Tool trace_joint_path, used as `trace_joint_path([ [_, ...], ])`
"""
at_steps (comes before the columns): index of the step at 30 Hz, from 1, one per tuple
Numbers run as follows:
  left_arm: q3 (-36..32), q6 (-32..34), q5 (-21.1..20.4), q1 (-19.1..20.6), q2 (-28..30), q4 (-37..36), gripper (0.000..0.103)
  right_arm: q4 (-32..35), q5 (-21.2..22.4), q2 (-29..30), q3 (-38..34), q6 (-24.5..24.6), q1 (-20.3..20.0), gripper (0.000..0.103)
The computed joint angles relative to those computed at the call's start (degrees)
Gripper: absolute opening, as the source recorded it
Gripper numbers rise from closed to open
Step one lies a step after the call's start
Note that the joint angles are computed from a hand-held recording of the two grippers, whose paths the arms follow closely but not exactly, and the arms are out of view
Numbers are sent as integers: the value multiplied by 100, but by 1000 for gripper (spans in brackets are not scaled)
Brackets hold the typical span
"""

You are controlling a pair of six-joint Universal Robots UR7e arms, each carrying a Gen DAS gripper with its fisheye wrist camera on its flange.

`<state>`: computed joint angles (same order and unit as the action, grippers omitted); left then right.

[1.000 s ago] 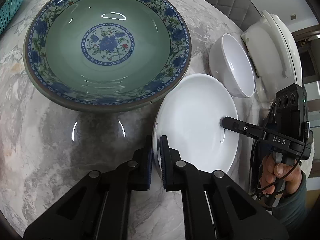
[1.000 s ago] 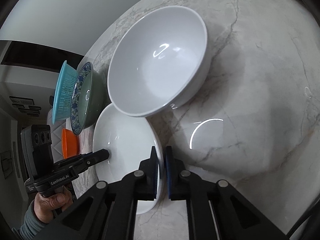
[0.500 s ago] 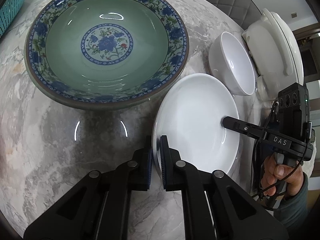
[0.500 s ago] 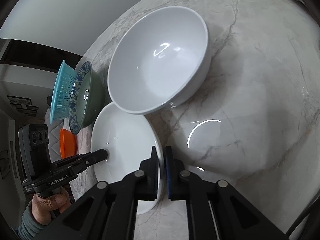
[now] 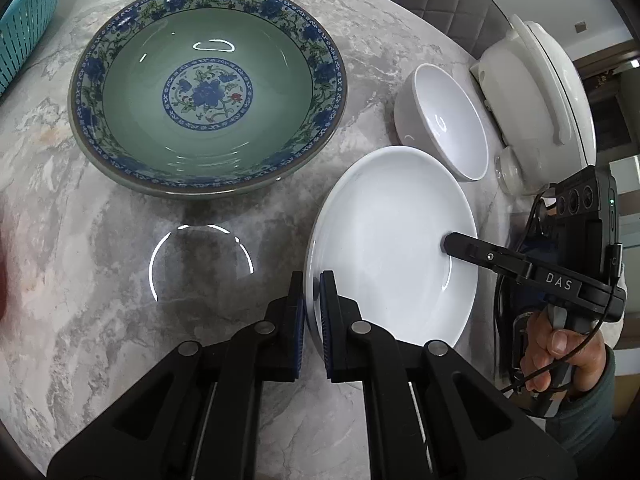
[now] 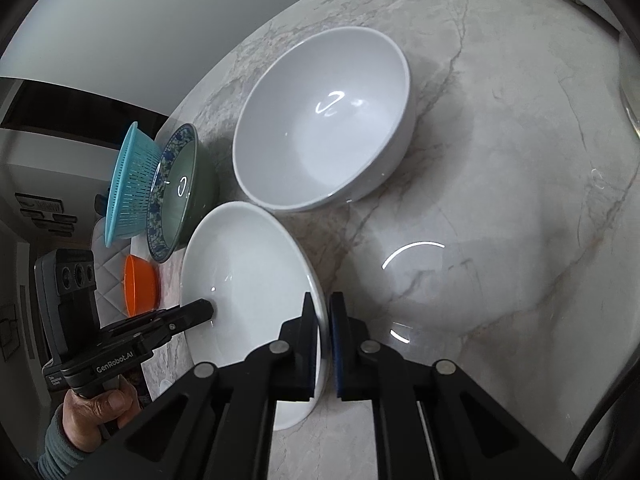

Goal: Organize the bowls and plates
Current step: 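Lift the deep white plate with both tools and carry it over the plate stack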

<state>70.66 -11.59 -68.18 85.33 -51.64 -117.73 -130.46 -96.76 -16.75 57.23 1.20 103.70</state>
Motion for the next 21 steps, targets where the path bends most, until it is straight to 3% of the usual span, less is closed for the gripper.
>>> trace_joint_path([
  [10,725,-157,7,-222,-721,-172,6,-301,70,-390,646,44,196,8],
  [21,1899,-391,39,-233,-2012,-253,6,-413,206,-511,1101,113,567,8],
])
